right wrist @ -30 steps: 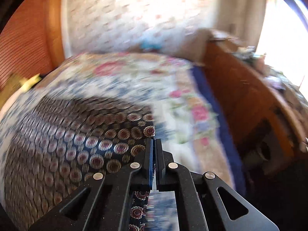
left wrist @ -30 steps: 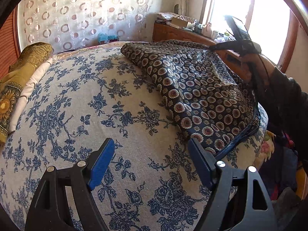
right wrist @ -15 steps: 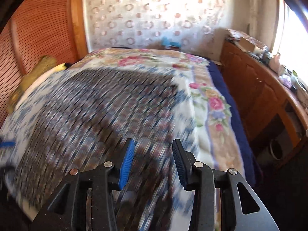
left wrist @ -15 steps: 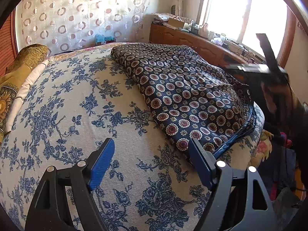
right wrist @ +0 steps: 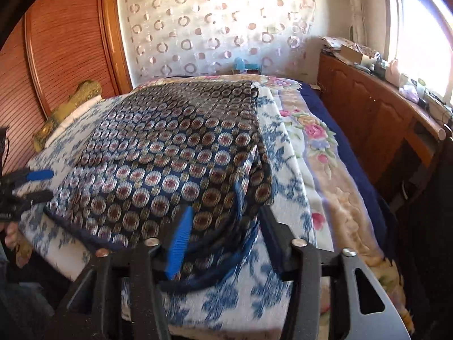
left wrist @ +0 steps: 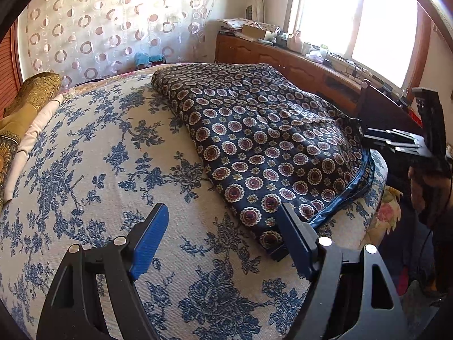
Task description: Fold small clothes
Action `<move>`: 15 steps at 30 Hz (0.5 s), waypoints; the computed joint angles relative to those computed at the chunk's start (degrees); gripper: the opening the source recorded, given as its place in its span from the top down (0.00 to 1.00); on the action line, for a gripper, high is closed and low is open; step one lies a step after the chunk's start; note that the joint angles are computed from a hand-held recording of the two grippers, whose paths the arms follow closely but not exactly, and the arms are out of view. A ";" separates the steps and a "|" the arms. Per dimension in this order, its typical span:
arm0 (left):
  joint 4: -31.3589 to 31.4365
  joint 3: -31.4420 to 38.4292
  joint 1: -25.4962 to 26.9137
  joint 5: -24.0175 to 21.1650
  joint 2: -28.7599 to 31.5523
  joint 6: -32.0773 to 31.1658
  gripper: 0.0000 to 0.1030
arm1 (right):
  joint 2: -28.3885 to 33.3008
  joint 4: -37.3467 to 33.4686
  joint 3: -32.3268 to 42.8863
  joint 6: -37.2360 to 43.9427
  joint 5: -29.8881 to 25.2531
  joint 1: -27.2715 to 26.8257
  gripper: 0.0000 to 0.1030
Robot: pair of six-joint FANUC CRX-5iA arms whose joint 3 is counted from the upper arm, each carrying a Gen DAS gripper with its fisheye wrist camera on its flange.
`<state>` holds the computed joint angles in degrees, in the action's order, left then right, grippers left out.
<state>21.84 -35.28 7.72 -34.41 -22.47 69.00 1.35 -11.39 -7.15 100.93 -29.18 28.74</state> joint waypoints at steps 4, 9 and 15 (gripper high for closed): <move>-1.94 0.64 -0.68 -0.26 0.49 1.87 0.23 | -1.45 0.64 -2.11 -1.71 0.05 0.62 0.38; -0.87 -0.49 -0.88 0.71 -0.47 0.61 0.28 | -1.42 -1.87 -1.39 -0.74 -1.76 -0.08 0.38; 1.57 -1.26 -0.94 0.40 -0.53 -2.13 0.59 | -1.35 -4.12 -0.46 0.40 -2.70 -0.49 0.38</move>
